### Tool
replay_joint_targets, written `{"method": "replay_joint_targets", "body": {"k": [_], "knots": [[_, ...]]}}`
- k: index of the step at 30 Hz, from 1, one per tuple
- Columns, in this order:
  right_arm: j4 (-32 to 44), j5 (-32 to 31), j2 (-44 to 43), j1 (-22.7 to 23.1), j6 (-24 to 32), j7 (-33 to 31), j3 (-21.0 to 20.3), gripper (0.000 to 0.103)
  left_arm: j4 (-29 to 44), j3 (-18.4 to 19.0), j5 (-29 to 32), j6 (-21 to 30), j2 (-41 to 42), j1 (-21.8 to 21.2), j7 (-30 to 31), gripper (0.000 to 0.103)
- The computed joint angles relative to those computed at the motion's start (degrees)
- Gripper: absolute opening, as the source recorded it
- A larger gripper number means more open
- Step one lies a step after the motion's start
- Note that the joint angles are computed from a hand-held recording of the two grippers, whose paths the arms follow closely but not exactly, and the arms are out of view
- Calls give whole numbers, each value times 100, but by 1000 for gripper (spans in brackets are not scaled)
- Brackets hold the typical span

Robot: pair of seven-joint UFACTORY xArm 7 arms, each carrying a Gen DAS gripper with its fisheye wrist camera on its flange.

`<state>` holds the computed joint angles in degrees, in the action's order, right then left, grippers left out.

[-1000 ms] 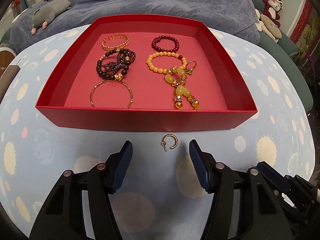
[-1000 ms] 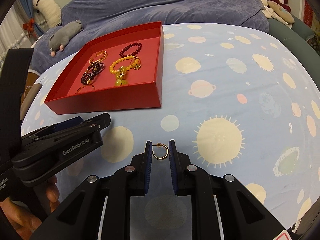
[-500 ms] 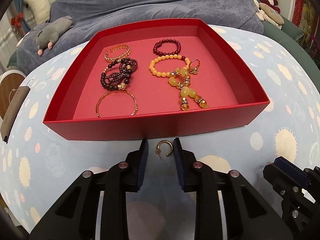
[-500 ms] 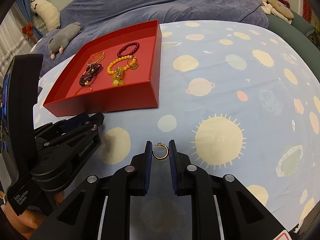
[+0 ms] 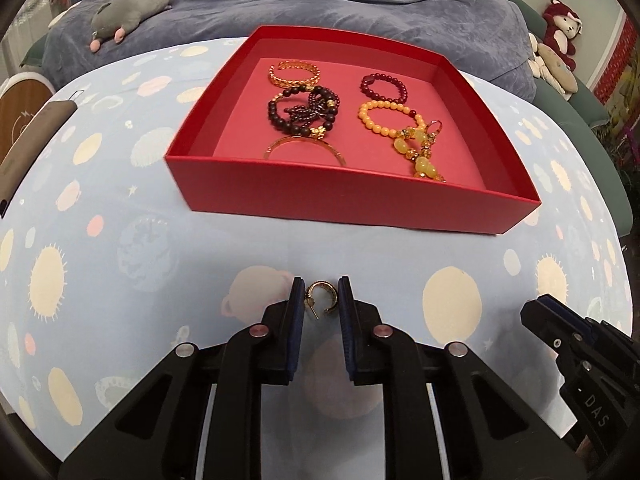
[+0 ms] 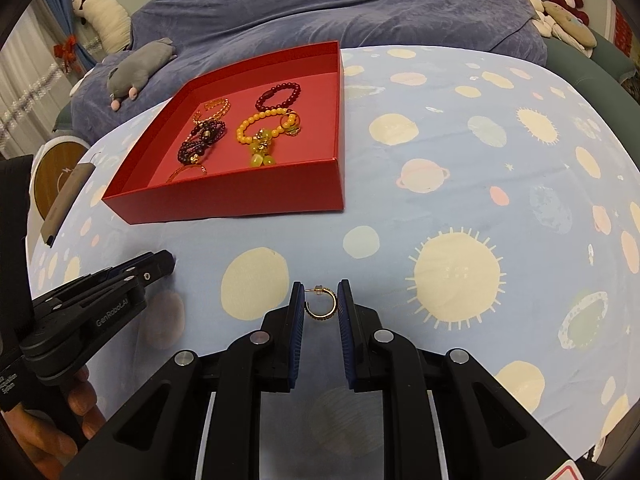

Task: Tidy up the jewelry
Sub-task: 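Carry both hoop earrings into the red box and open both tools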

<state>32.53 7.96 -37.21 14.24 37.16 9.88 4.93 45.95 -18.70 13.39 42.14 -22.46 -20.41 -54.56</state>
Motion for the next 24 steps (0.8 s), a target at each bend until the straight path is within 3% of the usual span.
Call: {"method": "replay_joint_targets", "body": {"k": [10,24], "knots": [[151,-33,-105,107,148,54,95,16,-373,176,-341,348,-909,76,275,17],[1016,-116,450,127,-3,-118,123,16,357,226,-346,427,-853,521,915,17]]}}
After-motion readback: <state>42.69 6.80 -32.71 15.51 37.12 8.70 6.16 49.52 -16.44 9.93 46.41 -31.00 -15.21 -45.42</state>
